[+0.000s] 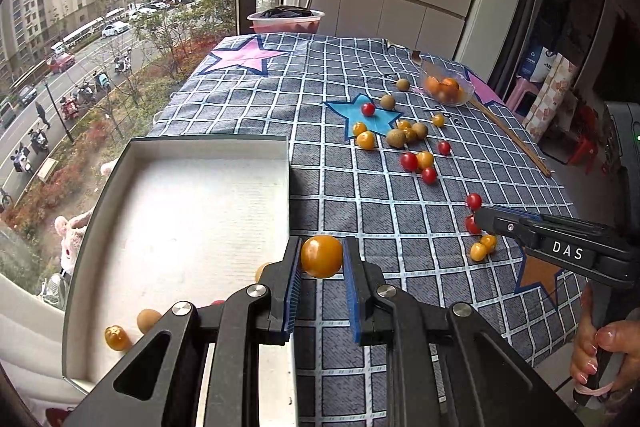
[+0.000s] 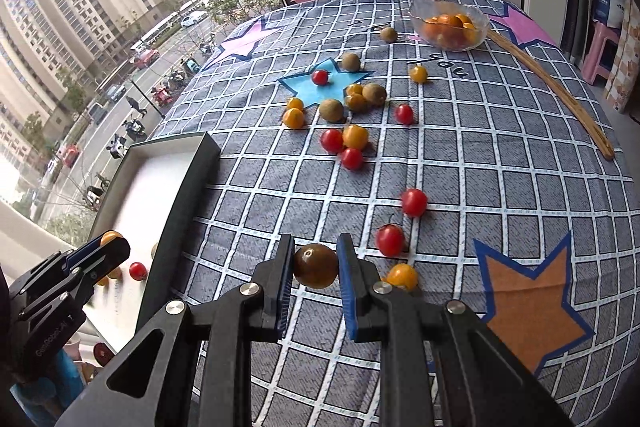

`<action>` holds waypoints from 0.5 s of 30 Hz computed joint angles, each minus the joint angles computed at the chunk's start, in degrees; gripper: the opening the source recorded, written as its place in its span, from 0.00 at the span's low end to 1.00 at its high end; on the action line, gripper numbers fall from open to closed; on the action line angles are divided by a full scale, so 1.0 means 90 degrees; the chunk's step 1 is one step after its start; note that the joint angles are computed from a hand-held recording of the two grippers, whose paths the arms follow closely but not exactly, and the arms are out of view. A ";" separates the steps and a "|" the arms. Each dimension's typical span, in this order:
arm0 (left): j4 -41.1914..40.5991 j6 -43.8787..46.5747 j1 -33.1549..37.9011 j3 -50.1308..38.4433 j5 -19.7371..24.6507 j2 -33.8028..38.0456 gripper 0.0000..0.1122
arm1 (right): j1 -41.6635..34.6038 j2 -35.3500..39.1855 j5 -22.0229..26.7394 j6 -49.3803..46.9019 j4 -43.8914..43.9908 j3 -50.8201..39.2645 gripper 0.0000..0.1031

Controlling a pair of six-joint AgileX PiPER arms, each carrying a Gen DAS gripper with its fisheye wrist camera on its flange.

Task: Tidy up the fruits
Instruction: 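Carry both tomatoes over the white tray and open both grippers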

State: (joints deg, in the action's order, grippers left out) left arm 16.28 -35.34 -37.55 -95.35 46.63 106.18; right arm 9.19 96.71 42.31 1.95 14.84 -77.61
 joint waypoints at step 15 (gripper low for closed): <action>0.0098 -0.0129 0.1140 0.0993 -0.0485 -0.0529 0.19 | 0.1183 0.1055 0.0441 0.0405 -0.0235 -0.1579 0.23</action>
State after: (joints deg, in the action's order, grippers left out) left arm 17.16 -36.50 -27.29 -86.41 42.27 101.42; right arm 19.83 106.20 46.28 5.59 12.73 -91.82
